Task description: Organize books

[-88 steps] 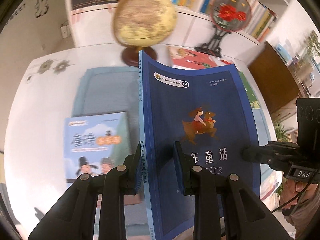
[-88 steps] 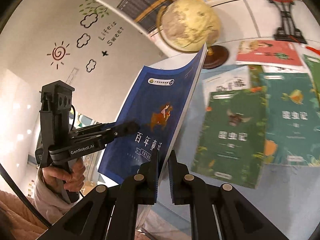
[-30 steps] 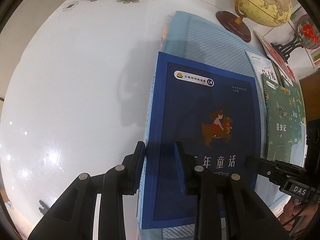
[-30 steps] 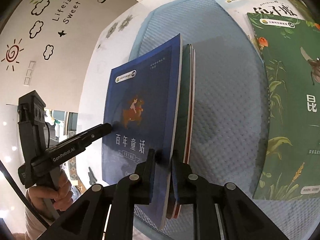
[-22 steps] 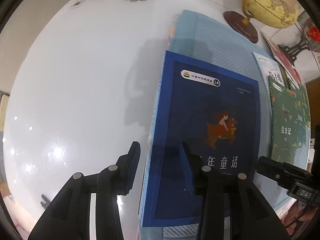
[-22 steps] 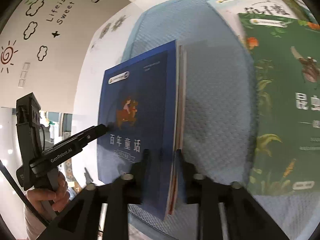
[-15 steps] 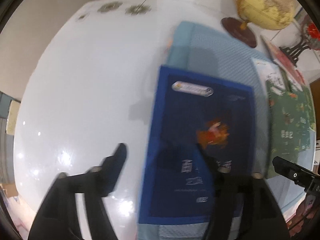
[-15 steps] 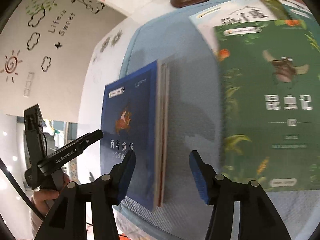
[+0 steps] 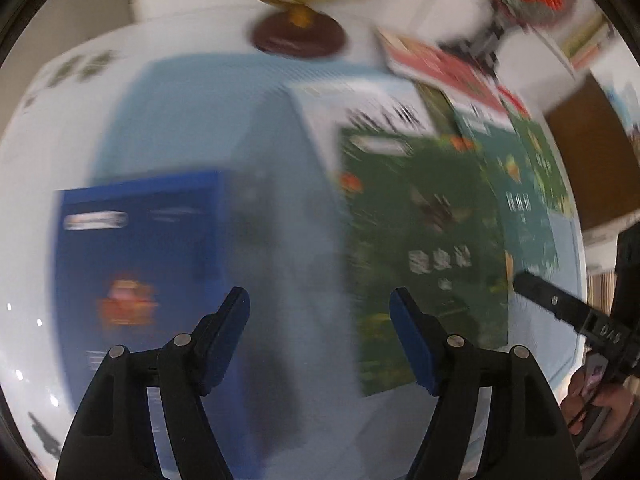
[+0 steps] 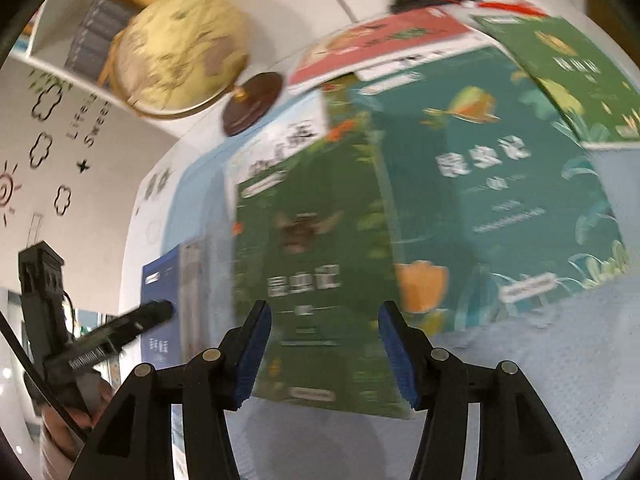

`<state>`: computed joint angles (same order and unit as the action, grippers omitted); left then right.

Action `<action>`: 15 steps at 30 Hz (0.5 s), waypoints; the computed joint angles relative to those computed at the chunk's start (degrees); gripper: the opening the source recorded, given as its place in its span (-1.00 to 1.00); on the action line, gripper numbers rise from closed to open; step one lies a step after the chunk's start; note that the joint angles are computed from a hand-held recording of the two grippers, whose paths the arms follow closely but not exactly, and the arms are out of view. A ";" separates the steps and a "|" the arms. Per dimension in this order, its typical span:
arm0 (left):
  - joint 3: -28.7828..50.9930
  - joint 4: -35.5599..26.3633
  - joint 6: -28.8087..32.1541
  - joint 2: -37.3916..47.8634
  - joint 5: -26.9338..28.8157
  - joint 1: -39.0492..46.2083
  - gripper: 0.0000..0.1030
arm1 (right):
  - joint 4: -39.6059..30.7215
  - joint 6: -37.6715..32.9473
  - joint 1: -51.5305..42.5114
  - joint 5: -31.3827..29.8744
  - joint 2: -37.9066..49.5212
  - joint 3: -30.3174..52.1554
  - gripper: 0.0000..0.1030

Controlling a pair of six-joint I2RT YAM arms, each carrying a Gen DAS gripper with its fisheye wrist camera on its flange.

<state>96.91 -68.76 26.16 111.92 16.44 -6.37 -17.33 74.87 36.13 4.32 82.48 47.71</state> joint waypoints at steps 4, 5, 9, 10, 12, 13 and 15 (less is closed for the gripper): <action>-8.41 4.31 -2.47 -1.83 -2.52 -5.14 0.37 | 2.22 -1.55 -2.19 -3.69 -1.24 -3.98 0.05; -10.44 5.79 -3.62 -2.37 -3.14 -6.02 0.37 | 2.70 -2.29 -2.55 -4.64 -1.04 -4.41 0.05; -15.66 9.77 -4.64 -5.46 -2.70 -7.35 0.38 | 6.25 -5.11 -2.56 -6.75 0.25 -5.69 0.06; -15.95 9.34 -4.17 -5.83 -1.92 -7.39 0.37 | 6.76 -5.64 -2.53 -6.82 -0.05 -6.16 0.06; -16.10 7.86 -3.66 -6.08 -0.10 -7.15 0.40 | 8.40 -5.05 -2.63 -7.70 -1.17 -7.75 0.09; -16.30 7.00 -3.74 -6.26 0.49 -6.92 0.40 | 8.64 -4.73 -2.46 -7.61 -1.64 -8.32 0.09; -17.06 5.98 -3.80 -6.83 2.27 -5.84 0.40 | 8.78 -4.39 -2.13 -7.96 -2.76 -9.48 0.09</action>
<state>79.85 -62.77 22.36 105.09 18.71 -12.21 -8.55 70.48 34.01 -3.64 79.73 38.23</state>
